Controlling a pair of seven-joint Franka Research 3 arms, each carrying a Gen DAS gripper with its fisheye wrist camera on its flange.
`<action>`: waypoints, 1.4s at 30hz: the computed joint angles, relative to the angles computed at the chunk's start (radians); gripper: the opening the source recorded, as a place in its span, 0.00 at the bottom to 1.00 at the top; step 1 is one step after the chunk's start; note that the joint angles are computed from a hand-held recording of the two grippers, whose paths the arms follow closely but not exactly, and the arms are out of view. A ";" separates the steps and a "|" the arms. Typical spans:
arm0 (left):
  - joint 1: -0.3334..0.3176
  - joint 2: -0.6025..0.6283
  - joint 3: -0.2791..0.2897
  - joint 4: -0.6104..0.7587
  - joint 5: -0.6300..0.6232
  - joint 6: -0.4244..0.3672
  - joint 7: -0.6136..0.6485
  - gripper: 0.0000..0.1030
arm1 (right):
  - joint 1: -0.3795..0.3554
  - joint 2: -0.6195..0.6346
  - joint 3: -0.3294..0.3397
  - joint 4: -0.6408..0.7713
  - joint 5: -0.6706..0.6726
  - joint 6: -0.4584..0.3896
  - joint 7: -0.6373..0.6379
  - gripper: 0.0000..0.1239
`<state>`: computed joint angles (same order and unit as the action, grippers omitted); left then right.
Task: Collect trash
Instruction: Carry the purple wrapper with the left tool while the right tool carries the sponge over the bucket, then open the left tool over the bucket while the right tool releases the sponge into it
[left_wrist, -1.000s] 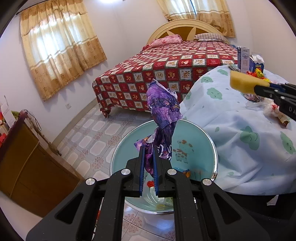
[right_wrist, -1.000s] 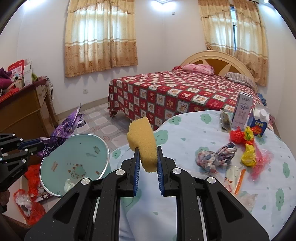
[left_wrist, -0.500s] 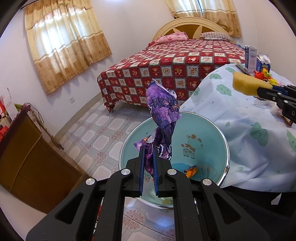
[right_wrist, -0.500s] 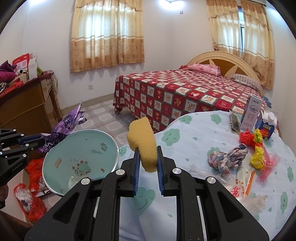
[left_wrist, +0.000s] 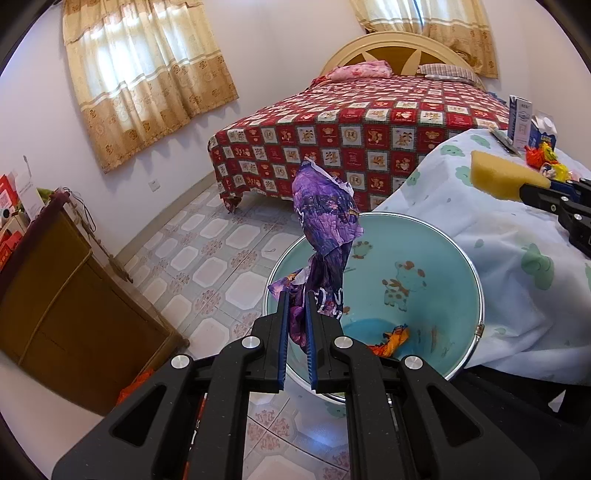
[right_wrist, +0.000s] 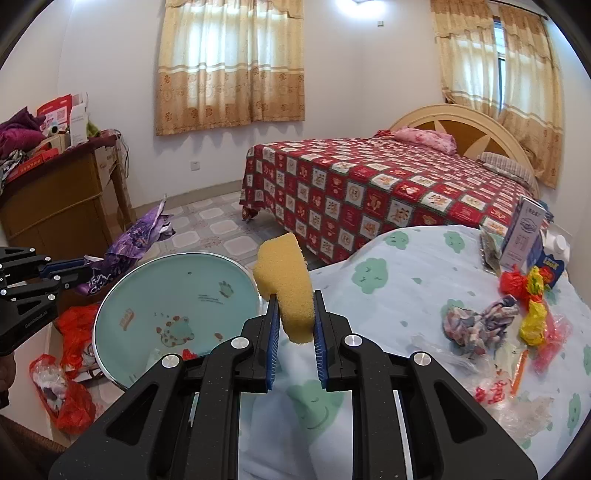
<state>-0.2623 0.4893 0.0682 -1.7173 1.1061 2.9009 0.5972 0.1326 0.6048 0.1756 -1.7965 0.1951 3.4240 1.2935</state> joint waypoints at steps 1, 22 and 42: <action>-0.001 -0.001 0.002 -0.001 0.002 -0.001 -0.002 0.08 | 0.004 0.002 -0.002 0.004 -0.001 -0.003 -0.002 0.14; 0.021 -0.001 0.001 -0.007 0.021 -0.017 -0.031 0.08 | 0.026 0.027 0.010 0.052 -0.007 -0.035 -0.042 0.14; 0.019 0.001 0.005 -0.006 0.010 -0.014 -0.024 0.09 | 0.024 0.036 0.021 0.063 0.000 -0.047 -0.067 0.14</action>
